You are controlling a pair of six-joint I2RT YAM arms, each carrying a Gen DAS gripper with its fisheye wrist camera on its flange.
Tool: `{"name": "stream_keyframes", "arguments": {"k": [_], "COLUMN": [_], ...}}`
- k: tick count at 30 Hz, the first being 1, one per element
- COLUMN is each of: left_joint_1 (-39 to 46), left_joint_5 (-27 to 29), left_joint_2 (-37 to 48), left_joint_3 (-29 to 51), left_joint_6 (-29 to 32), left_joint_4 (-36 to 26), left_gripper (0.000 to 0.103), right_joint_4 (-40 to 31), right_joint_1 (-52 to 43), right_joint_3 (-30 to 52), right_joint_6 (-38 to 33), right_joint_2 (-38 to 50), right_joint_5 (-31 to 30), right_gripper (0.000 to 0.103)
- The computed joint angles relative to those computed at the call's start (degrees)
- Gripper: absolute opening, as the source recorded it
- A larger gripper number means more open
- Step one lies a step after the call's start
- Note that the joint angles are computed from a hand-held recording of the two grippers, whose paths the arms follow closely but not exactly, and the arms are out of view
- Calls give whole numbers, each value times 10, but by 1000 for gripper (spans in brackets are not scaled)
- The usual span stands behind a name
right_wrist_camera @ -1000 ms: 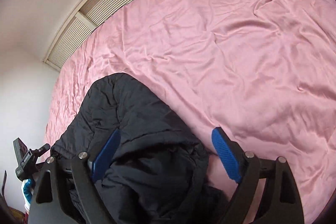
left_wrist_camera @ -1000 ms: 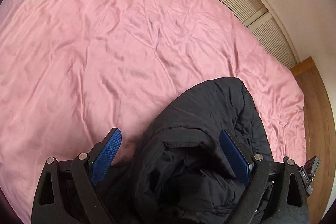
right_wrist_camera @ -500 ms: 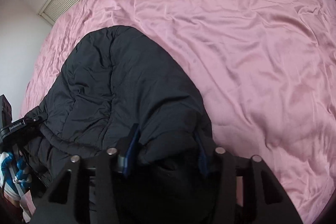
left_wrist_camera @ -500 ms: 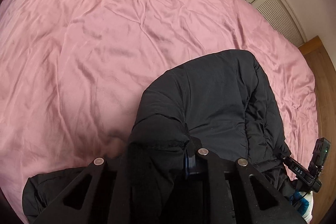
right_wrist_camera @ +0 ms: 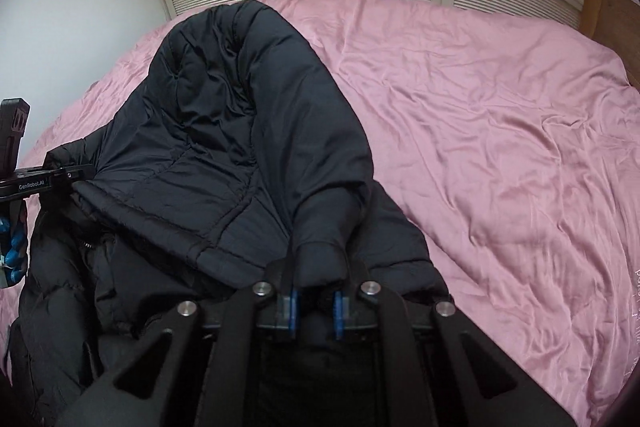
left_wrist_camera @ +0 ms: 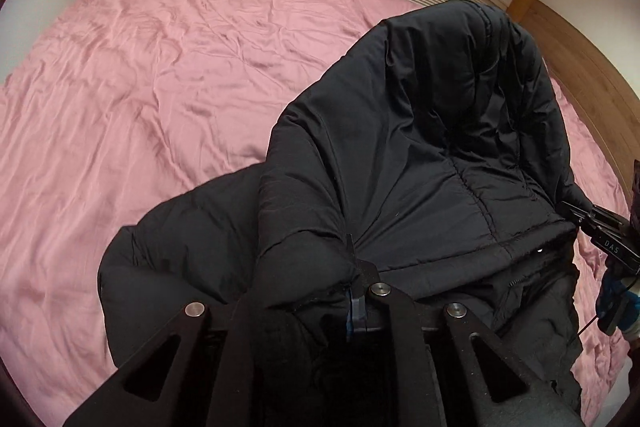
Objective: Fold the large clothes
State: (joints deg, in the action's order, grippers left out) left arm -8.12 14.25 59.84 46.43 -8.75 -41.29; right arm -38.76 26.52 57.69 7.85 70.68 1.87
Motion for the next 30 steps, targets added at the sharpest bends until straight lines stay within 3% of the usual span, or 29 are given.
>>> {"name": "stream_keyframes", "arguments": {"k": [3,7,10,12,15,19,23,27,30], "left_joint_1": [29,21,20,-7,-49,-93,-156,-203,-276], "left_joint_5": [41,40,47,22,-17,-58,-107,-138,-192], "left_joint_2": [-100,-220,-244,-244,-237,-242,-267,-291,-300], "left_joint_3": [-54,-113,-120,-101,-76,-60,-31,18,68], "left_joint_6": [8,6,-7,-22,-46,-85,-134,-167,-215], "left_joint_4": [-51,-116,-145,-160,-177,-199,-248,-314,-360], "left_gripper": [16,21,29,36,48,53,64,66,66], "right_joint_4": [-29,-88,-113,-122,-144,-176,-227,-336,-426], "right_joint_1": [45,125,177,194,214,246,293,420,523], "right_joint_3": [-62,-140,-197,-211,-196,-165,-123,-85,-32], "right_joint_6": [46,143,216,249,272,297,337,457,558], "right_joint_2": [-104,-231,-288,-303,-302,-278,-266,-292,-291], "right_joint_5": [19,45,63,73,96,126,157,211,253], "right_gripper": [12,13,15,15,18,20,29,35,36]}}
